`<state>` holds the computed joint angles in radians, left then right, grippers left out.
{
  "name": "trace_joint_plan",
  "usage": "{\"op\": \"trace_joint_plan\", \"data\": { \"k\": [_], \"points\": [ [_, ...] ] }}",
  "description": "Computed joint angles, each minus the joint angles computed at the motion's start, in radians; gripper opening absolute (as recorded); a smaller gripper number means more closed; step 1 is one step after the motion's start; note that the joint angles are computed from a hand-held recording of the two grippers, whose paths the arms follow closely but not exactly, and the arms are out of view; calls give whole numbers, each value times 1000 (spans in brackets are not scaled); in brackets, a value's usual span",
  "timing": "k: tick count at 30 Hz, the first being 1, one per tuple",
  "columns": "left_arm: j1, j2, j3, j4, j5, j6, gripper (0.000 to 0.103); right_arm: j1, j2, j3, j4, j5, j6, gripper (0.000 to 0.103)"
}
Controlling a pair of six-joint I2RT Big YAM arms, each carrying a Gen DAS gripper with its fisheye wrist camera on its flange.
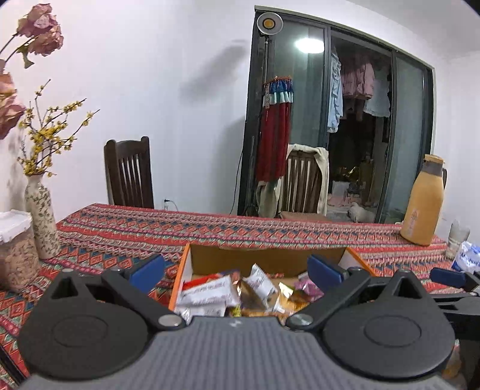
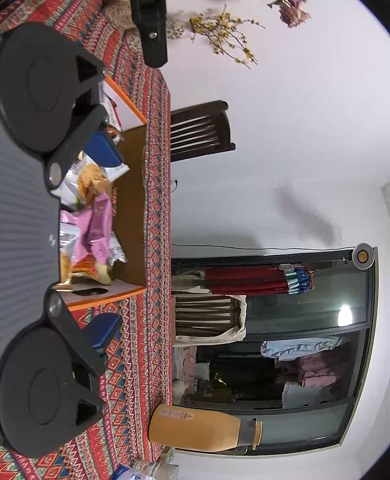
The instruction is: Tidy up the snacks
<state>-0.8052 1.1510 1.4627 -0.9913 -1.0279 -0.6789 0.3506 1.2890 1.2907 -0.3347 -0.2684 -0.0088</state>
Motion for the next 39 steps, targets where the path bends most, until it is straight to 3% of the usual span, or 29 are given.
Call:
{"op": "trace_joint_plan", "data": {
  "k": [20,30,39],
  "points": [
    [-161,-67,-91,-325,12,-387,103,-33,-185,-211,-84,-44,-23,103],
    [-187,-67,-118,-390,51,-471,103,-36,-207,-253,-114,-46,-27,103],
    [-199,-64,-127,-401,65,-488,103,-32,-204,-254,-127,-46,-29,103]
  ]
}}
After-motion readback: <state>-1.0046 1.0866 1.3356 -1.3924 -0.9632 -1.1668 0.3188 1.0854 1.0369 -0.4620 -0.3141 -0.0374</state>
